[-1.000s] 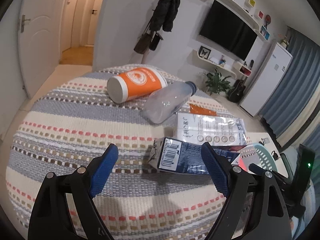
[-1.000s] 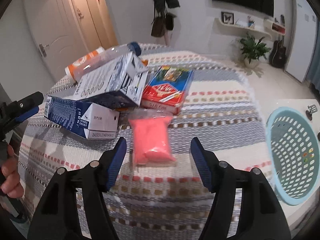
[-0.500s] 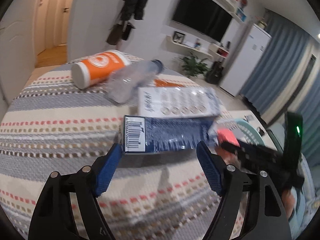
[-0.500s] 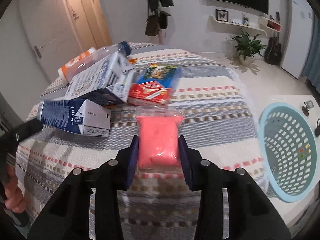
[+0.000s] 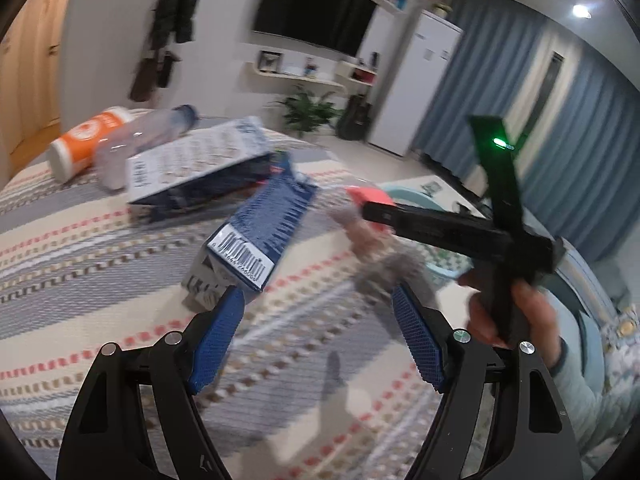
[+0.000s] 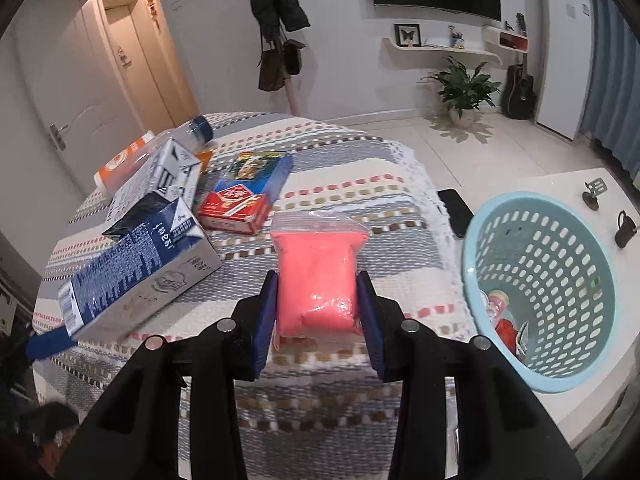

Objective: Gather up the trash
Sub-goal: 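Grasp the blue-and-white milk carton with the left tool, then carry the pink bag and milk carton over the basket with both tools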

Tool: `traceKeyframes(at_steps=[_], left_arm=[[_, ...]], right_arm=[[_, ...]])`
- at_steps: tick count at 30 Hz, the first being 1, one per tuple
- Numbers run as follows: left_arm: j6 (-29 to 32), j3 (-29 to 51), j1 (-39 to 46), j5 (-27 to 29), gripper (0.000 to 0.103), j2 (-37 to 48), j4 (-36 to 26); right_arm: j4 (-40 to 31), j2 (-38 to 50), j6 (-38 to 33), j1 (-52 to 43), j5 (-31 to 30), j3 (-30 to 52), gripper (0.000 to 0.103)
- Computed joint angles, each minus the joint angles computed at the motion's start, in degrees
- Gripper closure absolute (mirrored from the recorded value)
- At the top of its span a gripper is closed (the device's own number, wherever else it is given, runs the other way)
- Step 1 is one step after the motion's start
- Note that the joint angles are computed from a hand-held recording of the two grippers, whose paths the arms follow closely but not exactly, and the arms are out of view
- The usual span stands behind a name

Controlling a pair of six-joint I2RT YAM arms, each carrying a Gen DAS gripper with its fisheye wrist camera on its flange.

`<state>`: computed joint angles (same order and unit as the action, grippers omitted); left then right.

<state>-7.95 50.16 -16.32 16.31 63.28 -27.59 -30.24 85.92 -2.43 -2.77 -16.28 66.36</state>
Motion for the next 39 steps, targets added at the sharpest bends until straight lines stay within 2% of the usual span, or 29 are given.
traceKeyframes(at_steps=[5, 7, 12, 19, 24, 26, 28, 29, 35, 39], left_arm=[[2.3, 0.0, 0.3, 2.7, 0.027, -2.9, -0.5], [2.0, 0.5, 1.8, 1.8, 0.027, -3.0, 0.1], [1.1, 5.6, 4.5, 1.2, 0.026, 6.3, 0.6], [-1.0, 11.7, -0.3, -0.6, 0.019, 18.5, 0.5], [-1.9, 15.8, -5.3, -8.9, 0.019, 24.3, -2.1], [-2.2, 18.1, -7.0, -11.9, 0.024, 26.6, -4.0], [-2.3, 20.1, -8.2, -14.9, 0.034, 28.8, -6.0], [-2.3, 20.5, -9.1, -17.6, 0.043, 29.3, -5.9], [-4.1, 22.5, -10.5, -17.2, 0.045, 29.8, -3.7], [-4.5, 26.9, -12.4, -17.7, 0.045, 31.3, -3.4]], right_arm=[[0.1, 0.0, -0.3, -1.5, -0.7, -0.4, 0.067], [0.0, 0.3, -0.4, -2.0, -1.1, -0.5, 0.067], [0.3, 0.1, 0.0, -2.0, -1.5, -0.8, 0.067], [1.2, -1.6, -0.7, -4.0, -1.2, -2.4, 0.067], [2.2, -2.8, -1.8, -6.6, -1.4, -3.5, 0.067], [2.1, -2.7, -1.9, -8.2, -2.5, -3.1, 0.067], [1.8, -2.4, -2.2, -9.7, -3.2, -2.5, 0.067], [1.7, -2.3, -2.3, -10.2, -3.5, -2.2, 0.067], [1.6, -1.7, -3.3, -14.5, -5.5, -0.6, 0.067], [1.2, -0.1, -3.6, -17.7, -6.8, 2.1, 0.067]])
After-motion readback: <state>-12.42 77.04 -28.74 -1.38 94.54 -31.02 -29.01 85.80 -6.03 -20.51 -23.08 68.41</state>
